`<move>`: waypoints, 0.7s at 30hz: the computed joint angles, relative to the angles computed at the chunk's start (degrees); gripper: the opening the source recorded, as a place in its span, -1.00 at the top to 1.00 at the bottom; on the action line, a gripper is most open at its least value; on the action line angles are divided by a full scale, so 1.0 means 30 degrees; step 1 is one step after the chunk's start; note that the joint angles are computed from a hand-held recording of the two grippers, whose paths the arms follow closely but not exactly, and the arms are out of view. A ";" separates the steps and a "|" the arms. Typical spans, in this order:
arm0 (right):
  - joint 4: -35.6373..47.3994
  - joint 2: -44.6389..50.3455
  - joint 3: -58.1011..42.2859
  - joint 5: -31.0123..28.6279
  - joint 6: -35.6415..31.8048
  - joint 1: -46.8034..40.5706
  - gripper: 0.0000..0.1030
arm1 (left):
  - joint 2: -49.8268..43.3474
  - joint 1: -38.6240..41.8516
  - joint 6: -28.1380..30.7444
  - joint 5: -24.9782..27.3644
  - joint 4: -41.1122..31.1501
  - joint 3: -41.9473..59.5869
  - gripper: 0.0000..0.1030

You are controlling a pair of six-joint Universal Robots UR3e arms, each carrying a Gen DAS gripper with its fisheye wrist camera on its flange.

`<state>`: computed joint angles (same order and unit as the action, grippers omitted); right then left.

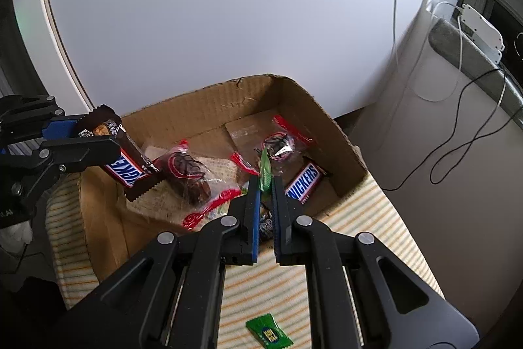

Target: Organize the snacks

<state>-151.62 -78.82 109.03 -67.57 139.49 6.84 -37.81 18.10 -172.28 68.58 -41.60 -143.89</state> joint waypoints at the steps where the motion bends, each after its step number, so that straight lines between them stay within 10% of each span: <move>1: 0.0002 0.0125 -0.0101 -0.0056 -0.0005 0.0079 0.88 | -0.0112 -0.0023 -0.0023 0.0085 0.0162 -0.0015 0.69; 8: -0.0140 0.0794 -0.0610 -0.0449 -0.0018 0.0622 0.77 | -0.0656 -0.0254 -0.0332 0.0549 0.0854 -0.0018 0.65; 13: -0.0819 0.0597 -0.0197 -0.0660 -0.0189 0.0743 -0.12 | -0.0890 -0.0509 -0.0626 0.1023 0.1302 0.0097 0.24; 21: -0.1227 -0.0317 0.0523 -0.0839 -0.0365 0.0495 -0.42 | -0.0072 -0.0795 -0.0799 0.1303 0.0499 0.0341 0.10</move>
